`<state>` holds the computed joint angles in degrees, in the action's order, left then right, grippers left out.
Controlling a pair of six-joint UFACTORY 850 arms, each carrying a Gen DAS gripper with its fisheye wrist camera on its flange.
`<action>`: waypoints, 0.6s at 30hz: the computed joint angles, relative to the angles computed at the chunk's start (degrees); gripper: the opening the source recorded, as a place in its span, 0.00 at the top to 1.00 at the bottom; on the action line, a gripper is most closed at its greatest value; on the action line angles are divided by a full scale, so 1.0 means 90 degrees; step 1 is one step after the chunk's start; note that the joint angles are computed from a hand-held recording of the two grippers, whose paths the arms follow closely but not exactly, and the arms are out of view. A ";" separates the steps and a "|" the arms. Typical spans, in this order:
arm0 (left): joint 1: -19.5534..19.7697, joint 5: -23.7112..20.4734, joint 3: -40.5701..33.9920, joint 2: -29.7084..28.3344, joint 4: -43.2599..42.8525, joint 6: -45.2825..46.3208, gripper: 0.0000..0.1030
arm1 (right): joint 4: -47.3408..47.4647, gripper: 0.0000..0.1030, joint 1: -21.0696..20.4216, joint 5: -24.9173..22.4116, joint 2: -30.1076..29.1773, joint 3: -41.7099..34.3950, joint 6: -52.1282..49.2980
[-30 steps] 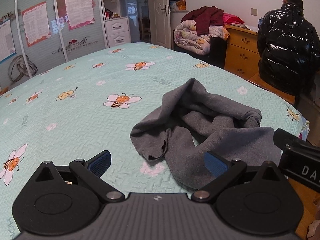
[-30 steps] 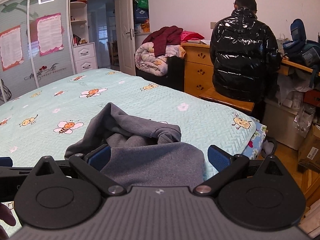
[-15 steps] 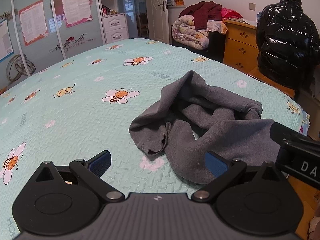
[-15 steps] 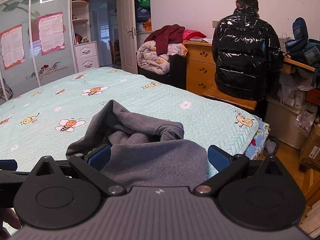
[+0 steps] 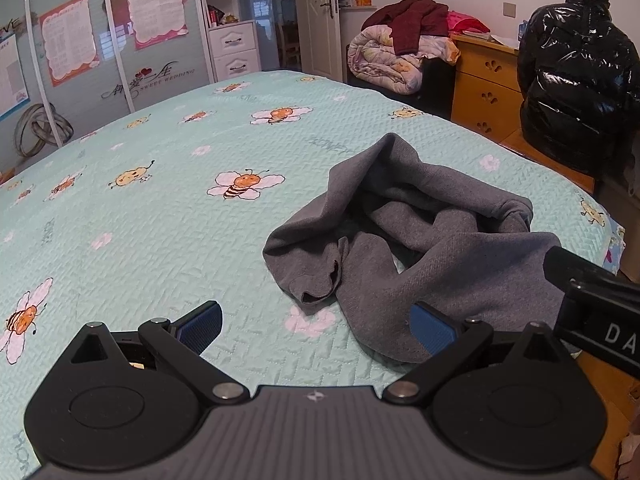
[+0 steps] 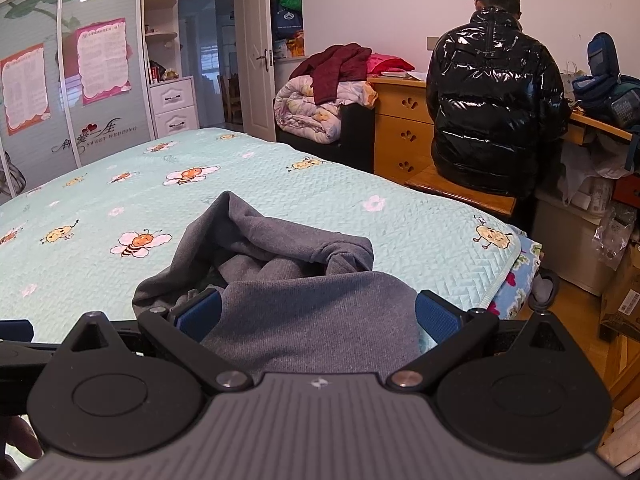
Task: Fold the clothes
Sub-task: 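Move both grippers toward the crumpled grey sweatshirt on the bed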
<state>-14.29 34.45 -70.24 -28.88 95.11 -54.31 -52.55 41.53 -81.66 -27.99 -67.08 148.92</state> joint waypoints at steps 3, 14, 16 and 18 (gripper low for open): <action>-0.0002 0.0009 0.0019 0.0010 -0.0007 0.0024 0.00 | 0.0013 0.01 0.0001 0.0032 0.0022 0.0033 0.0037; -0.0026 -0.0039 0.0024 -0.0013 0.0018 0.0035 0.00 | 0.0014 0.01 -0.0008 0.0175 0.0053 0.0161 0.0179; -0.0034 -0.0065 0.0021 -0.0021 0.0011 0.0026 0.00 | 0.0004 0.01 -0.0020 0.0234 0.0059 0.0185 0.0211; -0.0035 -0.0081 0.0008 -0.0039 0.0008 0.0010 0.00 | -0.0004 0.01 -0.0034 0.0284 0.0061 0.0202 0.0240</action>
